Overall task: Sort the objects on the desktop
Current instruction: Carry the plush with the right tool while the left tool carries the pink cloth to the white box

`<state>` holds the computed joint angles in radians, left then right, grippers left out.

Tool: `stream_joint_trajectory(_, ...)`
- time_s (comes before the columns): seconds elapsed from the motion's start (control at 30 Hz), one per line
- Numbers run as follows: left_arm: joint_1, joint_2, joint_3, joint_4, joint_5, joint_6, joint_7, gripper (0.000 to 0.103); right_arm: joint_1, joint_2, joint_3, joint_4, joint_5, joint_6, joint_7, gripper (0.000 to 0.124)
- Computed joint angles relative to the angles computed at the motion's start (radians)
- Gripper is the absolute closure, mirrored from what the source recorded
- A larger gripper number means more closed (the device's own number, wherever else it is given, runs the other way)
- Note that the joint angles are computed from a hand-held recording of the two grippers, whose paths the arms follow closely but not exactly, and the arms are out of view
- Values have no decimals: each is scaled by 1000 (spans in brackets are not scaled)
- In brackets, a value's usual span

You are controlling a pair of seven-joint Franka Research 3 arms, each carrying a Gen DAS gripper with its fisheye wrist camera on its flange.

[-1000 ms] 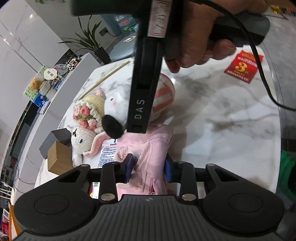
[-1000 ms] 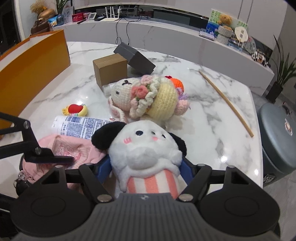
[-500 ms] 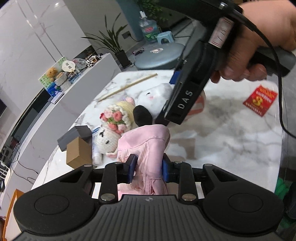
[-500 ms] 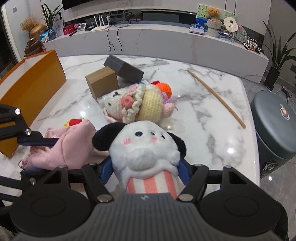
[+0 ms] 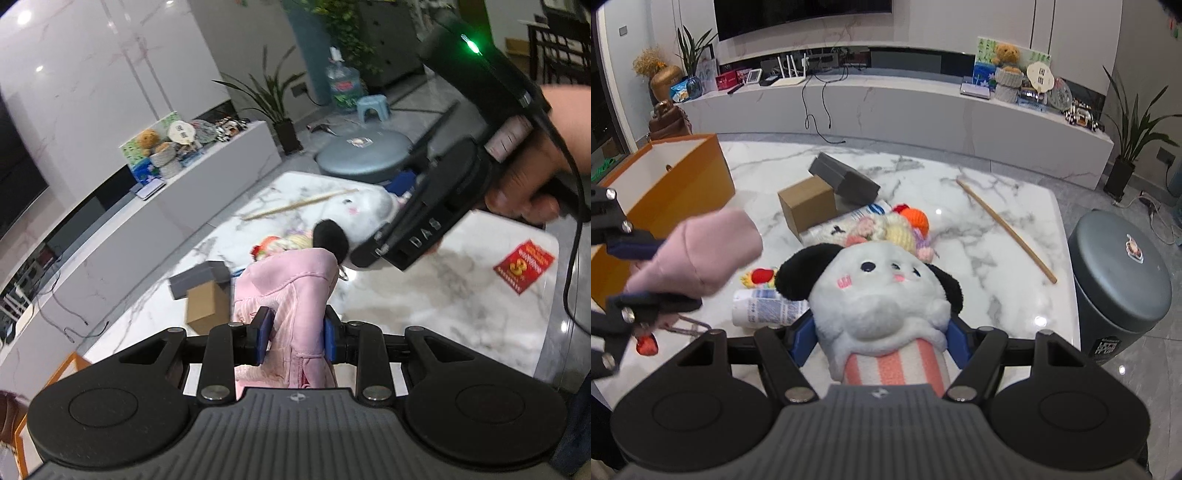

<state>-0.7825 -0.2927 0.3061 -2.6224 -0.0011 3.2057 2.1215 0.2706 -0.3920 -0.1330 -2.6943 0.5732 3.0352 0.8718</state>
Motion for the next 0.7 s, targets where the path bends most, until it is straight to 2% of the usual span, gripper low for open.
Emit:
stream_joint_trajectory(0.07, -5, -32, 15, -6, -12, -12, -2, 70, -9, -8, 19, -5, -9, 6, 15, 53)
stream_joint_trajectory(0.17, 38, -76, -12, -19, -5, -15, -8, 70, -27, -19, 55, -10, -42, 10, 51, 53)
stream_joint_trajectory(0.37, 91, -150, -32, -41, 9, -31, -32, 70, -8, -37, 80, -16, -76, 25, 102, 53)
stream_joint_trajectory(0.57, 106, -204, 3, -62, 21, -32, -41, 70, 39, -43, 102, -6, -104, 61, 150, 53)
stream_joint_trajectory(0.7, 182, -233, -20, -74, 37, -37, -67, 70, 72, -44, 118, 7, -124, 88, 179, 53)
